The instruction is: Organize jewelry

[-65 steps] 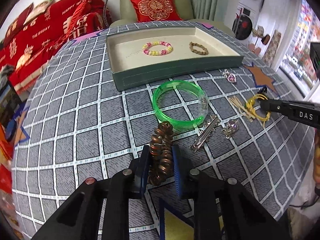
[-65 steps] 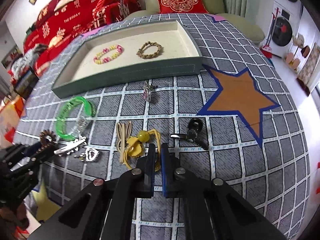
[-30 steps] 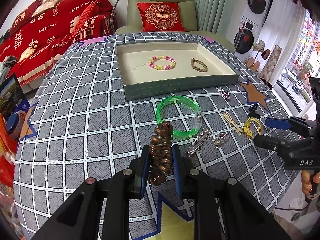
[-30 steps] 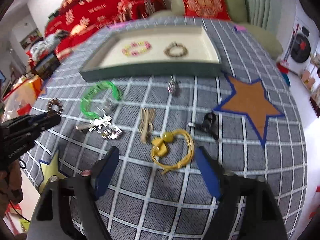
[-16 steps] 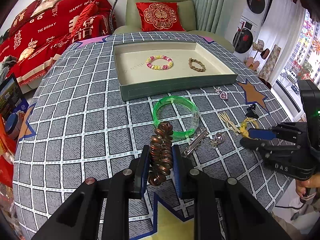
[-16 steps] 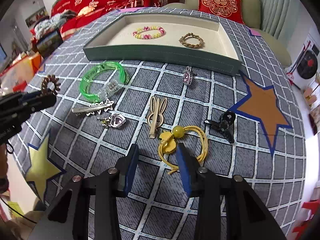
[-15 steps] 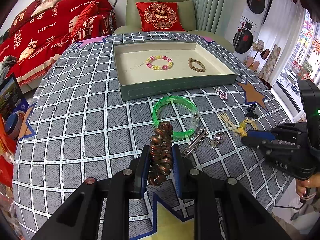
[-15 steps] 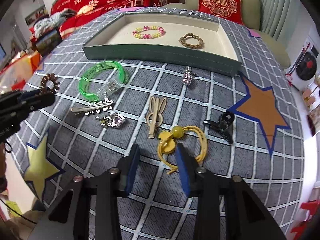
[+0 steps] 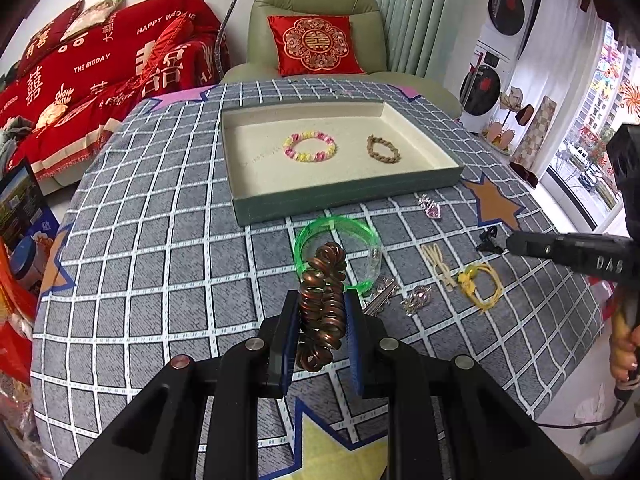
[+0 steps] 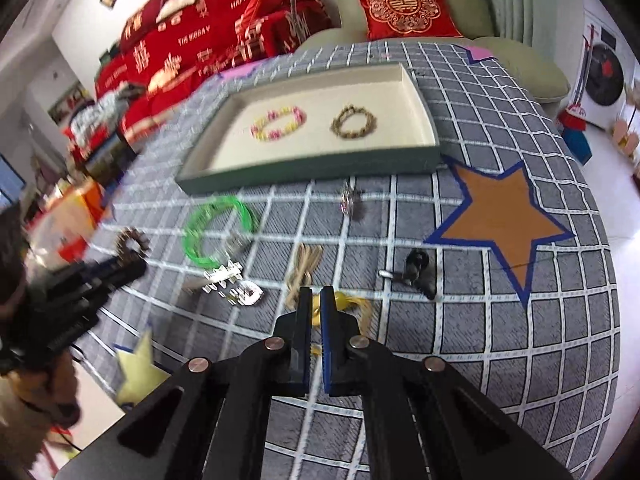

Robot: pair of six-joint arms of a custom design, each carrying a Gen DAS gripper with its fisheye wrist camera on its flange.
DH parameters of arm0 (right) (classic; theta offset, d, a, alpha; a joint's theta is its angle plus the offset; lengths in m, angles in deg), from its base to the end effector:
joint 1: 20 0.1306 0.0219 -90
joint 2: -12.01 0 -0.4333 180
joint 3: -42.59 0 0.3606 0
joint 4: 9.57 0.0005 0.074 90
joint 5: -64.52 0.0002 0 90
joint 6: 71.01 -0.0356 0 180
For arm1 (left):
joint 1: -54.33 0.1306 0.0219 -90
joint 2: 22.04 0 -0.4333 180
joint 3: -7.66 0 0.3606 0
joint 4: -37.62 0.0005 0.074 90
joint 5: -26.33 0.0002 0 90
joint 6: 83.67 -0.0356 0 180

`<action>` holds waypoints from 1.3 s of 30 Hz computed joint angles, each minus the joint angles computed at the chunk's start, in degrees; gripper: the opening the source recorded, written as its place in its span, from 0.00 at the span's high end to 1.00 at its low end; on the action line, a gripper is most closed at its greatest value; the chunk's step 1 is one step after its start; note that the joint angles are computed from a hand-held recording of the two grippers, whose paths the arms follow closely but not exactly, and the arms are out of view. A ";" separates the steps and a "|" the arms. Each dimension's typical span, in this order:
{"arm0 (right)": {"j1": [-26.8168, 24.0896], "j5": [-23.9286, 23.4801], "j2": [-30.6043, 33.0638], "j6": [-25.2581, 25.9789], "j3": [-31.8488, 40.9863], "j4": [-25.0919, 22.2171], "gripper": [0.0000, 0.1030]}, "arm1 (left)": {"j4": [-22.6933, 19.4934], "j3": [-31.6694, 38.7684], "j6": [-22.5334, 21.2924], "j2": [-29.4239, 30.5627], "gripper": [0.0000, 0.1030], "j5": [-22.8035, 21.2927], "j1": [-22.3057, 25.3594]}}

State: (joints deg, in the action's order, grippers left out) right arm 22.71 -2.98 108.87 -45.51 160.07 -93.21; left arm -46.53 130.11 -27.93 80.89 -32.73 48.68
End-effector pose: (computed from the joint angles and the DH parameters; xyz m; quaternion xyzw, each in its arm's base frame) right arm 0.3472 0.3013 0.5924 0.2250 0.9279 0.0716 0.2885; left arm 0.4990 -0.0683 0.5789 0.3759 0.8638 -0.1999 0.2694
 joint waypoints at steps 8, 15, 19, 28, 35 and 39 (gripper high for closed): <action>-0.82 -4.40 1.63 4.39 1.15 -1.55 0.95 | -0.34 0.23 -0.01 0.00 0.68 0.04 -0.10; 0.68 -4.46 4.81 7.65 0.73 -3.79 0.39 | 0.15 -1.21 -0.51 -0.52 0.68 -0.74 0.03; 0.58 -4.46 7.19 9.39 2.77 -5.97 0.40 | 0.23 -1.21 0.02 -0.27 0.68 -0.89 0.25; 0.88 -1.83 8.98 7.97 6.24 -11.19 0.97 | 0.04 -0.68 0.27 -0.34 0.68 -0.18 0.35; -0.30 -2.27 2.13 2.99 1.94 -2.99 0.97 | -0.52 1.47 0.89 0.29 0.68 0.46 0.06; -1.88 -3.42 -0.33 1.76 0.45 1.82 0.97 | -0.56 2.65 1.22 0.50 0.68 0.68 -0.05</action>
State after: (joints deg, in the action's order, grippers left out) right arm 20.83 -6.41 108.54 -43.75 160.52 -91.39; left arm -47.09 132.76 -26.71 81.39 -32.04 48.62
